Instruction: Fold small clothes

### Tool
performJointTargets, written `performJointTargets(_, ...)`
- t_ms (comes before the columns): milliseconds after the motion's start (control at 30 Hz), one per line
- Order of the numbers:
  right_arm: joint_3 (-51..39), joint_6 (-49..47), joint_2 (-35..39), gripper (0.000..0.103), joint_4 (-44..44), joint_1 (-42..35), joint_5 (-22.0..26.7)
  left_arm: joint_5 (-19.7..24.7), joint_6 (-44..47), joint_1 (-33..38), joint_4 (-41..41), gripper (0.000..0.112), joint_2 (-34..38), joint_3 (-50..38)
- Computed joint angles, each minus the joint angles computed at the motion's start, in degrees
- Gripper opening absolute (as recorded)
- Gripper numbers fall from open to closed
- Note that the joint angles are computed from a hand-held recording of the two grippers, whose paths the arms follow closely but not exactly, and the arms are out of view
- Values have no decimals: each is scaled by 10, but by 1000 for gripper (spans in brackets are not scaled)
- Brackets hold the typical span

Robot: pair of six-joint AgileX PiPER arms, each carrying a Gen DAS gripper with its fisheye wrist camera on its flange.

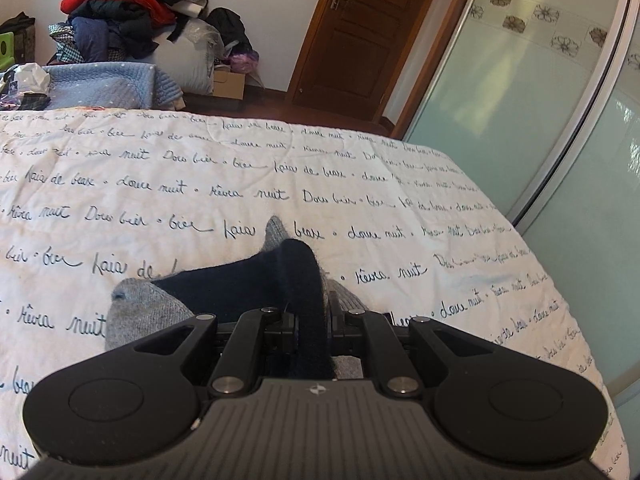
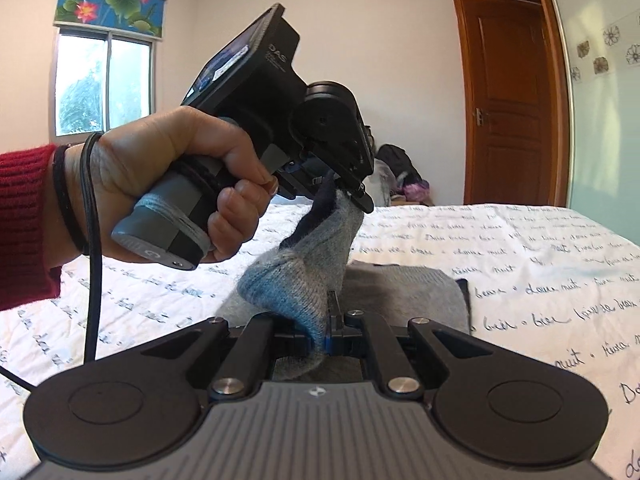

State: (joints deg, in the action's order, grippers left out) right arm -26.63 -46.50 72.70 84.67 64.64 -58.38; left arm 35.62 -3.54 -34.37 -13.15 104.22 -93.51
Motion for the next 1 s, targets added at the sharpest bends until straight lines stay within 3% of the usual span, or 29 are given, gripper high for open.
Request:
performJointTargets(267,22,1,-23,6,19,2,1,-2,-41,-34,53,11,24,-11)
performJointTargets(1000,31,15,-40,6,38,3,9,13,-81,-58,97,11,55,-44)
